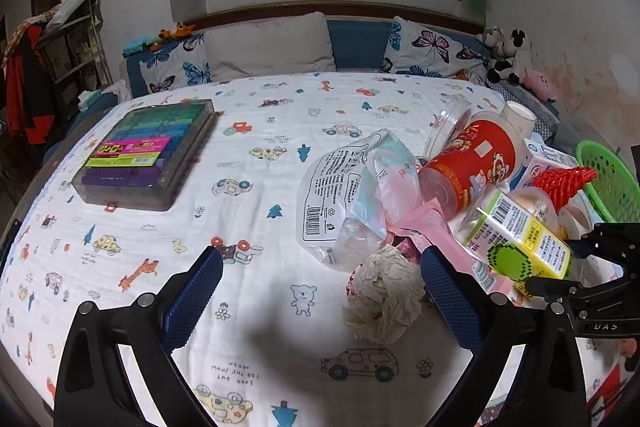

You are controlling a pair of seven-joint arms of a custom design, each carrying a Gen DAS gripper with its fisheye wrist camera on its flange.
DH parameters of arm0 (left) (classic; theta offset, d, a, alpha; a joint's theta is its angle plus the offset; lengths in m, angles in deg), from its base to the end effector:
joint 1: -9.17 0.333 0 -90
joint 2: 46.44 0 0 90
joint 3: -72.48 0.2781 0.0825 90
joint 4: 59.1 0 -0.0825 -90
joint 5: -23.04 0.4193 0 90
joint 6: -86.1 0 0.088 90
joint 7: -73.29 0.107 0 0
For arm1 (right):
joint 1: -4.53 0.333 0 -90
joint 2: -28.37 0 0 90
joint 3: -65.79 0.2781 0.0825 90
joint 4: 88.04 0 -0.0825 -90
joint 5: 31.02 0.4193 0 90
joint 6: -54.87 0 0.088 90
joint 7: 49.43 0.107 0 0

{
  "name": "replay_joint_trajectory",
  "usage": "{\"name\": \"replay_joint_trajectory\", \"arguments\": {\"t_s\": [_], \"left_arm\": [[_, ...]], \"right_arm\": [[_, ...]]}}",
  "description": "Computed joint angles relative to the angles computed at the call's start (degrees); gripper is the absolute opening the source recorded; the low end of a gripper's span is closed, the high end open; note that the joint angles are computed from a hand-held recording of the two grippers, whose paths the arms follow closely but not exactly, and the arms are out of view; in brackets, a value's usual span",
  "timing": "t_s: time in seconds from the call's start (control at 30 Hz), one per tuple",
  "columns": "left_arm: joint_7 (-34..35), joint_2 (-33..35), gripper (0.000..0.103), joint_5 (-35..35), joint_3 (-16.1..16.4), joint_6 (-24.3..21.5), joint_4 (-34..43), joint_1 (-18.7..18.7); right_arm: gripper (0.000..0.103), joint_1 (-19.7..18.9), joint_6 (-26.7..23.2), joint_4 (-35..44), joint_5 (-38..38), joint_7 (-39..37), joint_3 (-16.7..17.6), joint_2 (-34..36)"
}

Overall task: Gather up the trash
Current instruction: 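Reach the right tool to the clear yellow-labelled bottle and close on it, then lift the bottle with the right tool while the left tool grasps the pink wrapper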

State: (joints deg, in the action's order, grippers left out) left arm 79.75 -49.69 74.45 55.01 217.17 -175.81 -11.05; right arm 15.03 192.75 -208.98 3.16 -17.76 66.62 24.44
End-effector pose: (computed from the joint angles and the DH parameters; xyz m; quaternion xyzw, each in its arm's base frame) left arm 0.4878 -0.3566 0.4553 -0.7349 0.5494 -0.2304 0.3240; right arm 0.5828 0.1206 0.4315 -0.8938 0.3418 -0.0758 0.2801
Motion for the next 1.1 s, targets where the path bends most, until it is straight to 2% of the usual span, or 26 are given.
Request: {"name": "replay_joint_trajectory", "arguments": {"t_s": [0.17, 0.23, 0.4, 0.5, 0.6, 0.8, 0.93, 1.1], "left_arm": [[2.3, 1.4, 0.093, -1.8, 1.0, 2.3, 0.8, 0.7], [3.7, 2.2, 0.085, -2.7, 1.2, 2.8, 1.5, 0.9], [6.2, 5.1, 0.075, -3.4, 1.9, 3.9, 4.4, 1.2], [9.3, 6.3, 0.071, -6.9, 2.1, 4.8, 5.6, 1.1], [9.4, 5.6, 0.071, -8.6, 2.2, 8.5, 4.3, 1.0], [10.8, 7.0, 0.071, -10.0, 1.6, 11.1, 5.7, -0.1], [13.2, 10.7, 0.07, -10.9, 1.6, 8.4, 10.3, -1.3], [15.1, 15.6, 0.068, -12.2, 2.3, 2.7, 16.5, -2.9]], "right_arm": [[0.054, 0.6, 2.2, 0.9, 0.5, 1.7, 0.6, 1.8], [0.051, 0.7, 3.0, 0.6, 0.6, 1.8, 0.6, 1.6], [0.049, 0.5, 3.7, -1.0, 2.2, 1.3, 0.2, -0.1], [0.048, 0.2, 3.9, -2.3, 3.8, 0.9, -0.3, -1.8], [0.047, -0.2, 2.8, -2.9, 5.3, 0.4, -1.0, -3.3], [0.047, -0.7, 2.8, -5.2, 8.3, -1.1, -2.1, -6.8], [0.047, -0.9, 2.5, -6.8, 10.2, -2.1, -2.9, -9.5], [0.047, -1.4, 2.0, -8.3, 11.5, -3.0, -4.0, -12.5]]}}
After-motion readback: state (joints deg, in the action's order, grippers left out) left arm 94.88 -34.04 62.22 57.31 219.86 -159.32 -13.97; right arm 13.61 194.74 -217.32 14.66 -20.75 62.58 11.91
